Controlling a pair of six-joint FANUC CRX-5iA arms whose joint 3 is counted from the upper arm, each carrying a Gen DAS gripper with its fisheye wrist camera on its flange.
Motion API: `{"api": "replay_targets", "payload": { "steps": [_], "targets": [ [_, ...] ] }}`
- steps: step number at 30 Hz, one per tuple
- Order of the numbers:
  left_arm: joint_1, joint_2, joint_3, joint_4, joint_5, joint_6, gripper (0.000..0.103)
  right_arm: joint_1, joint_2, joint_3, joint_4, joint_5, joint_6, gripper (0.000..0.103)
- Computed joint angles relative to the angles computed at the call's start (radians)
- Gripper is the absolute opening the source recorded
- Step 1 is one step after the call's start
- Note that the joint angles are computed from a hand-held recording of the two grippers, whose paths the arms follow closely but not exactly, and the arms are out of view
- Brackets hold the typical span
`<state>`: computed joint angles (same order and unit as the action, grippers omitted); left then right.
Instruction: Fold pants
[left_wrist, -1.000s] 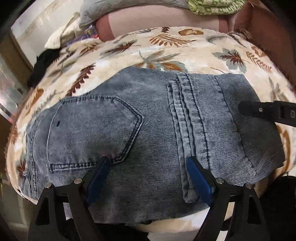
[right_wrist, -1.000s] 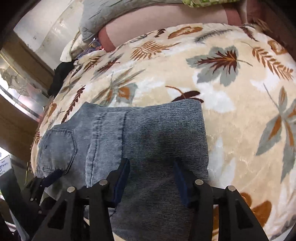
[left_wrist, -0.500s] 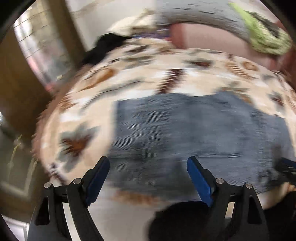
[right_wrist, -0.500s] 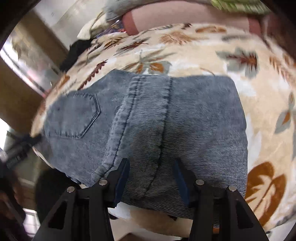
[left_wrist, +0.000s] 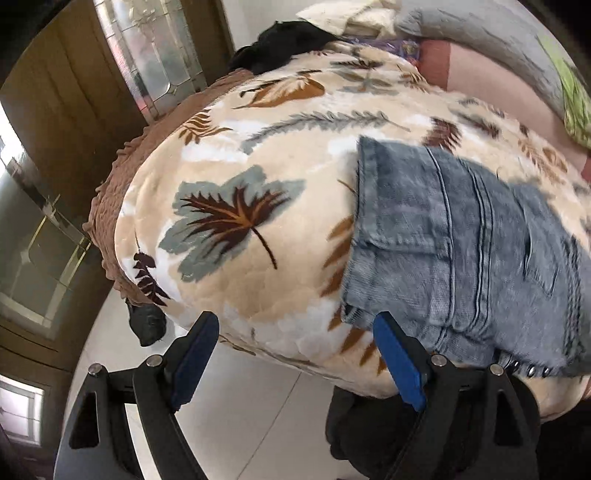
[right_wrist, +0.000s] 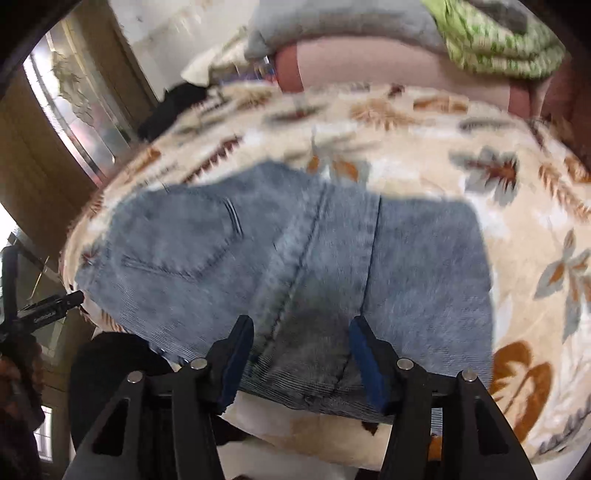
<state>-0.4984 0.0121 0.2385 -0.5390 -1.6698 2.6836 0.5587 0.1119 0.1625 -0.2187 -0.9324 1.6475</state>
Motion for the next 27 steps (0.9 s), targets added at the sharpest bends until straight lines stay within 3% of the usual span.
{"api": "replay_targets", "payload": {
  "steps": [7, 11, 24, 27],
  "targets": [
    [0.043, -0.073, -0.057, 0.042, 0.068, 0.045, 0.086, 0.065, -0.072, -0.051, 0.037, 0.085, 0.086, 0.058],
    [0.09, -0.096, -0.103, 0.119, 0.178, 0.042, 0.086, 0.074, -0.081, -0.041, -0.01, 0.074, 0.153, 0.062],
    [0.24, -0.148, -0.301, 0.413, 0.557, -0.014, 0.086, 0.056, -0.074, -0.06, 0.0, 0.084, 0.141, 0.063],
    [0.258, -0.151, -0.324, 0.441, 0.596, -0.031, 0.086, 0.05, -0.07, -0.062, 0.001, 0.089, 0.139, 0.063]
  ]
}}
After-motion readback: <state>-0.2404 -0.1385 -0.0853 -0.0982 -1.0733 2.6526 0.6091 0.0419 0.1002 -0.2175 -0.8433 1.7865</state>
